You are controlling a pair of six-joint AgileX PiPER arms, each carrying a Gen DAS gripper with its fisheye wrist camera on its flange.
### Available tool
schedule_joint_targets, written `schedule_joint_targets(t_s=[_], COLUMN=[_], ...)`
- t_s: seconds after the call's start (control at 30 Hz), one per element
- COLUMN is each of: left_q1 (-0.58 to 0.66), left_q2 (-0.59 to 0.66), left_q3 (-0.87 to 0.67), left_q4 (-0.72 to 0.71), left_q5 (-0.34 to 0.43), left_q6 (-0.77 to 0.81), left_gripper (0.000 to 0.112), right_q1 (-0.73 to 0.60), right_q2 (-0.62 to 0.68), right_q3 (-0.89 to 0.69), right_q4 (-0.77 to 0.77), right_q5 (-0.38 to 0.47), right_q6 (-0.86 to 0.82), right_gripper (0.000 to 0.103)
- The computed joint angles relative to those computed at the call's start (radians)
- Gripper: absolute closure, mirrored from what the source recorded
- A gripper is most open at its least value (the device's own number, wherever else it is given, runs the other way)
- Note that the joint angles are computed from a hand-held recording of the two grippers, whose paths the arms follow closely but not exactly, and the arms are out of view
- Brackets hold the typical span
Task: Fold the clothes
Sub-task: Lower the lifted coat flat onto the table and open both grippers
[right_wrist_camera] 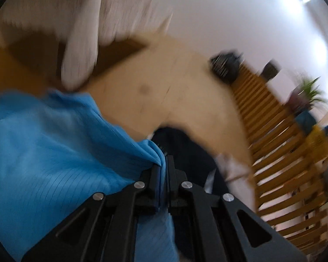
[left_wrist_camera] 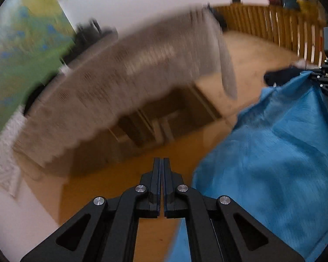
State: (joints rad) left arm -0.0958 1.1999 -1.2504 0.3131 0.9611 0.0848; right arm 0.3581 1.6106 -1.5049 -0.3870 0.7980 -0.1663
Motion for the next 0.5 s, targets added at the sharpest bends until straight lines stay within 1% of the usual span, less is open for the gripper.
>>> schedule_joint_targets(t_s=[0.03,0.1,0.13,0.17,0.23,0.3,0.33,0.37,0.4,0.43,0.47,0.5], left_q1=[-0.005,-0.014,-0.022,-0.022,-0.047,-0.112,-0.144,-0.171,-0.199,-0.236,-0.247,-0.241], left_q2=[-0.012,-0.034,-0.063,-0.088,-0.154,-0.208,-0.226,-0.23,-0.232,-0.234,-0.227,-0.216], left_q3=[0.036,0.107,0.125,0.145,0.215,0.302,0.344,0.39,0.437,0.493,0.517,0.535], left_q4=[-0.01,-0.031,-0.058,-0.09,-0.158,-0.164,-0.167,-0.159,-0.152,-0.129,-0.121,-0.127], left_q5=[-0.006,-0.019,-0.001,0.014,0.041,0.068,0.077,0.068,0.058,0.042,0.027,0.007], left_q6=[0.0,0.002,0.022,0.041,0.087,0.066,0.058,0.043,0.027,-0.015,-0.035,-0.038], left_gripper=[0.112,0.109,0.107,0.107,0.107,0.107,0.107,0.107,0.107,0.107,0.107,0.107], right_q1=[-0.013,-0.04,-0.057,-0.075,-0.136,-0.212,-0.262,-0.304,-0.31,-0.309,-0.3,-0.317], right_q2=[0.002,0.008,-0.025,-0.061,-0.152,-0.279,-0.34,-0.4,-0.447,-0.506,-0.552,-0.594], right_q3=[0.015,0.044,0.073,0.101,0.136,0.22,0.254,0.284,0.336,0.399,0.45,0.491], right_q4=[0.018,0.051,0.058,0.067,0.173,0.321,0.403,0.456,0.469,0.442,0.407,0.412], right_q5=[0.006,0.02,0.015,0.01,0.035,0.076,0.109,0.146,0.143,0.119,0.114,0.126], right_q6=[-0.027,-0.079,-0.109,-0.142,-0.252,-0.375,-0.446,-0.489,-0.522,-0.531,-0.51,-0.529], right_gripper=[0.093,0.076,0.061,0.054,0.053,0.052,0.051,0.05,0.05,0.05,0.05,0.05])
